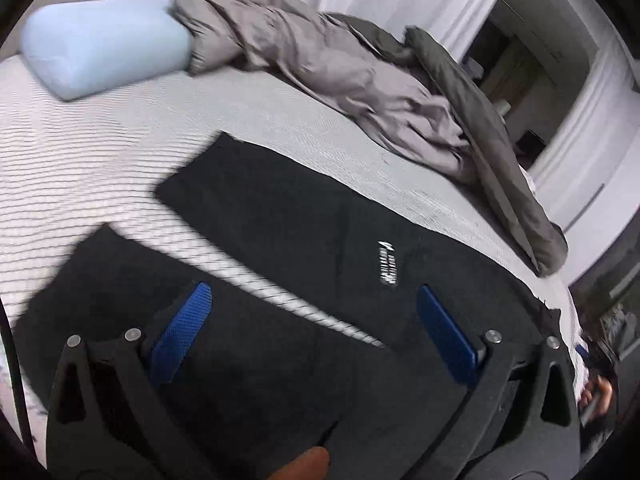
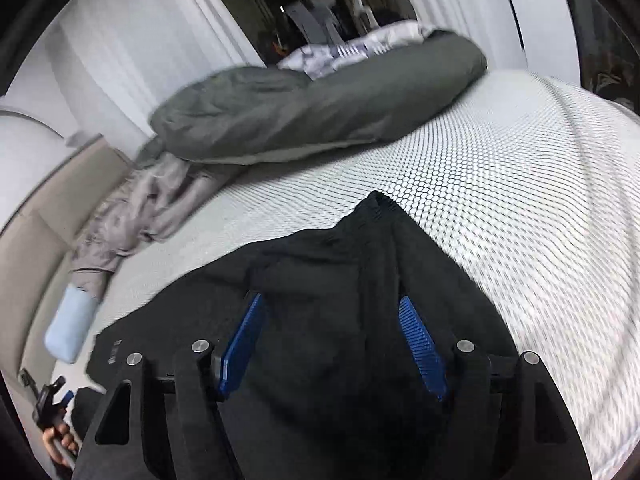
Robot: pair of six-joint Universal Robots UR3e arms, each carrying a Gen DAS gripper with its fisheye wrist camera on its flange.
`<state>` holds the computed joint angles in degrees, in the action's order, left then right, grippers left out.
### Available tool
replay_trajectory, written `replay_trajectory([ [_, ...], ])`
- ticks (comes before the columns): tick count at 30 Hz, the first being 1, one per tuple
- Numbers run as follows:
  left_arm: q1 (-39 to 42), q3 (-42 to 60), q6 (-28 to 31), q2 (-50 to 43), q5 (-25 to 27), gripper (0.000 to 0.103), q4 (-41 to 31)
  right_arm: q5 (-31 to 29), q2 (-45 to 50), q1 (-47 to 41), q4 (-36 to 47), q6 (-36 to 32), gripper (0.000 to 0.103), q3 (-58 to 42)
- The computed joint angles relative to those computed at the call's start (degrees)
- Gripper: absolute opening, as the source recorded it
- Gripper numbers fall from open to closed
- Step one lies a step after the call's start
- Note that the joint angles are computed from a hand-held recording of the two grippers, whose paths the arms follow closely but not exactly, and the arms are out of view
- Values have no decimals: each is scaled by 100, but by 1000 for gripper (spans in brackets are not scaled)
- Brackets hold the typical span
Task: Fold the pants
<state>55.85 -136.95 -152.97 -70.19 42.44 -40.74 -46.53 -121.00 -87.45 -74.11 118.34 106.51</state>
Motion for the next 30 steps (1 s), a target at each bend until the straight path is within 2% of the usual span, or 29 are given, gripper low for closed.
replay_trajectory([
  [1,-331,-92,-401,-363,113,102,831,-144,406,562,-1097,745,72,181],
  [2,-511,-176,-599,-553,185,102,1333,-415,993,1162,-2186,1467,72,204],
  [5,-912,-206,-1096,-1196,341,102,2339,-1220,2250,2216,-3994,2717,59,-45],
  [7,-1161,-9,-1419,-1655,532,102,2760,-1476,2834,2564,-4266,2889,53,-394],
  [9,-1266,155,-1657,-1943,690,102,3015,-1604,3255,2820,-4186,2877,46,-785],
  [11,-1269,260,-1820,-2147,732,102,3142,-1966,3401,3079,-4356,2947,18,-972],
  [13,-1119,356,-1785,-2207,658,102,2948,-1953,3407,3172,-4463,2894,5,-1120],
  [15,-1055,387,-1832,-2234,657,102,2959,-2054,3332,3168,-5258,3127,5,-1056],
  [17,-997,414,-1811,-2244,753,102,2953,-2403,3840,3204,-5582,3847,8,-1541],
  [19,-998,511,-1745,-2208,970,102,2731,-2975,4286,3370,-5416,4268,26,-2056],
  [20,-955,525,-1679,-2175,969,102,2624,-3111,4388,3363,-5271,4391,29,-2217],
  [21,-909,570,-1588,-2141,956,102,2452,-2768,4298,3160,-4969,4383,36,-2244],
  [22,-908,688,-1501,-2146,1038,102,2244,-2266,4083,2877,-4707,4280,49,-2127],
  [24,-1079,1144,-1541,-2388,1354,102,1941,-1486,3287,2269,-4323,3876,62,-1547],
  [26,-1307,1970,-1638,-3014,1527,98,1384,-718,2274,1463,-3669,3129,69,-944],
  [27,-1438,2418,-1671,-3347,1625,93,1041,-171,1762,886,-2920,2448,73,-752],
  [28,-1634,3012,-1747,-3773,1804,76,596,174,1252,286,-1921,1698,73,-692],
  [29,-1784,3482,-1849,-4098,1971,65,340,234,813,-314,-807,1027,73,-817],
  [30,-1871,3718,-1947,-4295,2050,60,352,482,511,-914,320,129,75,-931],
])
